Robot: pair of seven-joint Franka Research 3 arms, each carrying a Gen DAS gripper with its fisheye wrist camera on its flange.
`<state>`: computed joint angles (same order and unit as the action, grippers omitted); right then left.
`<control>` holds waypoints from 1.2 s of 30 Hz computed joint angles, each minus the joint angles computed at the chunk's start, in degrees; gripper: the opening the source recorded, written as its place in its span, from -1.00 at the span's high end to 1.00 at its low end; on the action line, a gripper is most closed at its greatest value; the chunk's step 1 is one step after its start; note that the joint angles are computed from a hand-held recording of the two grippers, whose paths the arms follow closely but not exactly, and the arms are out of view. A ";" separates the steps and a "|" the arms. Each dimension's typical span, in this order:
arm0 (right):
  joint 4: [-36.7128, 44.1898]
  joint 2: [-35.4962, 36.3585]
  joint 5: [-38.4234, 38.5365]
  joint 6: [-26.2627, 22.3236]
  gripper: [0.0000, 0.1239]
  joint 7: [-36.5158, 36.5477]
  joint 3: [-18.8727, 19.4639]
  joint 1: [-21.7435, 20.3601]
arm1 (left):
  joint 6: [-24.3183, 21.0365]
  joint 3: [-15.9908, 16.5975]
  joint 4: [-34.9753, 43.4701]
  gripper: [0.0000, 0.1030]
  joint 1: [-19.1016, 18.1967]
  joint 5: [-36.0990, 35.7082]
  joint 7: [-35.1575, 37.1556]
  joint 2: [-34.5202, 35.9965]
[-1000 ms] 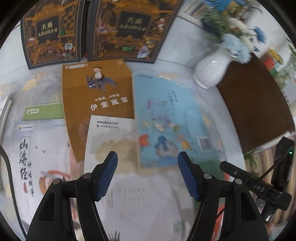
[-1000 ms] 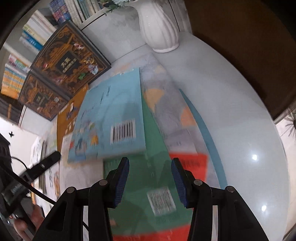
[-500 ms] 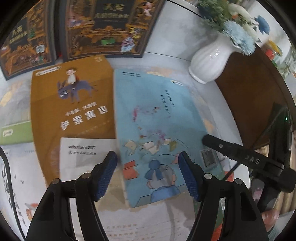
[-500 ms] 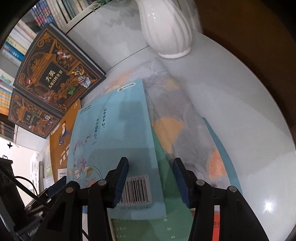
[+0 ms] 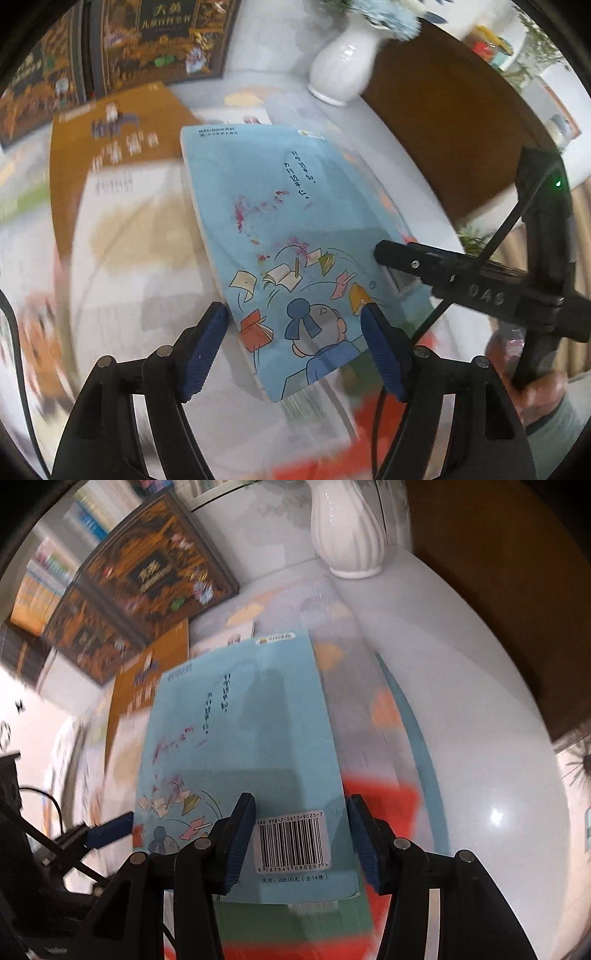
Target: Organize books
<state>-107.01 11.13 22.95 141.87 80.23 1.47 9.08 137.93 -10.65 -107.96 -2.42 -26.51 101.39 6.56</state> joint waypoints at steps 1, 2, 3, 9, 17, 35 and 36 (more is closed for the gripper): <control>-2.73 -2.24 0.17 -0.22 0.18 -0.46 0.05 -0.03 | -0.15 -0.28 -2.13 -0.39 -0.08 -0.76 0.56 -1.78; -5.80 -4.79 1.35 -0.75 0.18 -1.65 0.15 -0.28 | -0.21 -0.38 -4.47 -0.39 -0.40 -1.27 0.95 -3.80; -8.15 -6.80 2.64 -1.50 0.18 -2.90 0.14 -0.45 | -0.14 -0.31 -6.79 -0.39 -0.92 -1.60 1.27 -5.78; -19.29 -16.58 20.59 -10.51 0.16 -13.03 -3.19 -2.03 | -0.37 2.05 -18.87 -0.40 -5.50 -4.36 1.53 -15.43; -21.03 -25.03 34.86 -19.20 0.16 -27.11 -5.61 -0.72 | -0.04 6.95 -24.97 -0.39 -8.27 -14.81 3.57 -19.27; -2.09 -12.40 20.89 -14.95 0.18 -26.60 6.28 13.99 | 9.30 13.41 -50.73 -0.39 10.39 0.57 -23.94 -53.42; -2.90 -12.57 19.93 -13.19 0.18 -25.41 6.27 14.05 | 7.06 13.55 -51.53 -0.39 11.64 2.03 -24.82 -55.81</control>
<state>-109.91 -1.44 42.89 128.68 54.83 7.74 23.13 144.99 2.90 -159.49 9.23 -24.48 76.57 -49.24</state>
